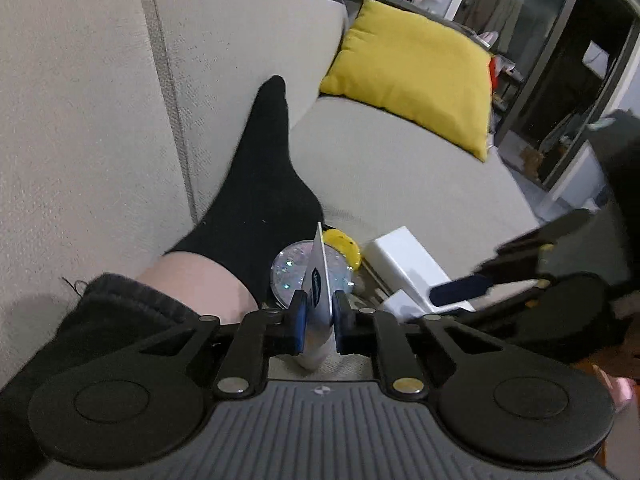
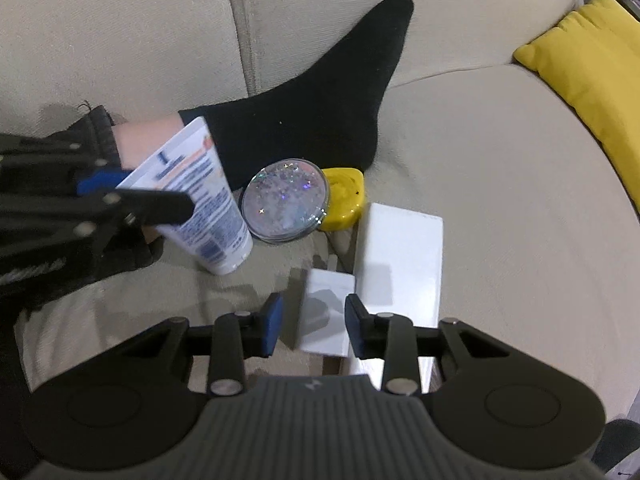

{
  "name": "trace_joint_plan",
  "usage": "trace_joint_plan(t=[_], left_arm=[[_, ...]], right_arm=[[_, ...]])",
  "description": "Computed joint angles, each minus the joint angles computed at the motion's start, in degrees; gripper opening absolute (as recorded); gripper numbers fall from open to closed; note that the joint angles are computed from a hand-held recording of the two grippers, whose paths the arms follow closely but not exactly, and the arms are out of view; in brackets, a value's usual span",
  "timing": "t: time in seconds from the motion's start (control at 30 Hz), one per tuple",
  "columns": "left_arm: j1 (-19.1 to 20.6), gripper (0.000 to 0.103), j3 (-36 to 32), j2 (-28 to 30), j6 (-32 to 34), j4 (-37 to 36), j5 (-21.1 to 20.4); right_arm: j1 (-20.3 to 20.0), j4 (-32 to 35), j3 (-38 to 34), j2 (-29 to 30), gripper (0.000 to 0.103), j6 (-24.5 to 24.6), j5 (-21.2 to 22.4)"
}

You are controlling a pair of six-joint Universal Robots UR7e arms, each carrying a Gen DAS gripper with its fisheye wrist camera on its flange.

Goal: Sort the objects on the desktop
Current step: 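Grasp the Vaseline tube with the left gripper while right grasps the white charger, then carry the Vaseline tube with the left gripper while right carries the charger over the box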

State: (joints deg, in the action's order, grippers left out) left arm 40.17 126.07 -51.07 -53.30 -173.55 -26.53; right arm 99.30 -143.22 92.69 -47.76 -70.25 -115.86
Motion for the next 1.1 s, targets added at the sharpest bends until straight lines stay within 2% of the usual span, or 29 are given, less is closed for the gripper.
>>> trace_joint_plan(t=[0.07, 0.17, 0.3, 0.43, 0.53, 0.6, 0.63, 0.67, 0.8, 0.87, 1.1], left_arm=[[-0.4, 0.015, 0.5, -0.2, -0.6, -0.4, 1.1], [-1.1, 0.014, 1.3, 0.5, 2.6, -5.7, 2.2], [-1.2, 0.014, 0.8, 0.0, 0.0, 0.1, 3.1], [-0.9, 0.014, 0.8, 0.1, 0.9, -1.0, 2.6], [-0.9, 0.014, 0.7, 0.0, 0.9, -0.8, 2.5], [-1.0, 0.014, 0.8, -0.1, 0.9, -0.8, 2.5], [-0.9, 0.014, 1.0, -0.1, 1.1, -1.2, 2.4], [-0.8, 0.014, 1.0, 0.0, 1.1, -1.6, 2.4], [-0.6, 0.014, 0.7, 0.7, 2.4, -3.0, 2.3], [-0.5, 0.014, 0.5, 1.1, 3.0, -3.6, 2.4], [-0.4, 0.014, 0.0, 1.5, 3.0, -2.3, 3.2]], right_arm=[[0.2, -0.3, -0.5, 0.8, 0.036, 0.0, -0.2], [0.7, -0.6, -1.5, 2.1, 0.036, 0.1, -1.0], [1.4, 0.2, -3.3, 4.1, 0.032, 1.8, -4.7], [1.7, -3.6, -2.0, 4.8, 0.033, 0.2, -6.9], [1.7, -7.1, -2.0, 6.6, 0.043, -0.6, -9.2], [1.4, -8.8, -2.9, 8.2, 0.039, -0.2, -11.0], [1.2, -6.9, -4.2, 8.8, 0.036, 2.1, -12.2], [0.8, -4.4, -5.1, 8.7, 0.035, 4.4, -11.5], [0.3, 3.4, -6.6, 6.8, 0.034, 8.3, -8.4], [0.4, 5.9, -6.6, 6.1, 0.034, 8.6, -7.8], [1.4, 2.0, -4.6, 6.6, 0.038, 4.4, -9.2]])
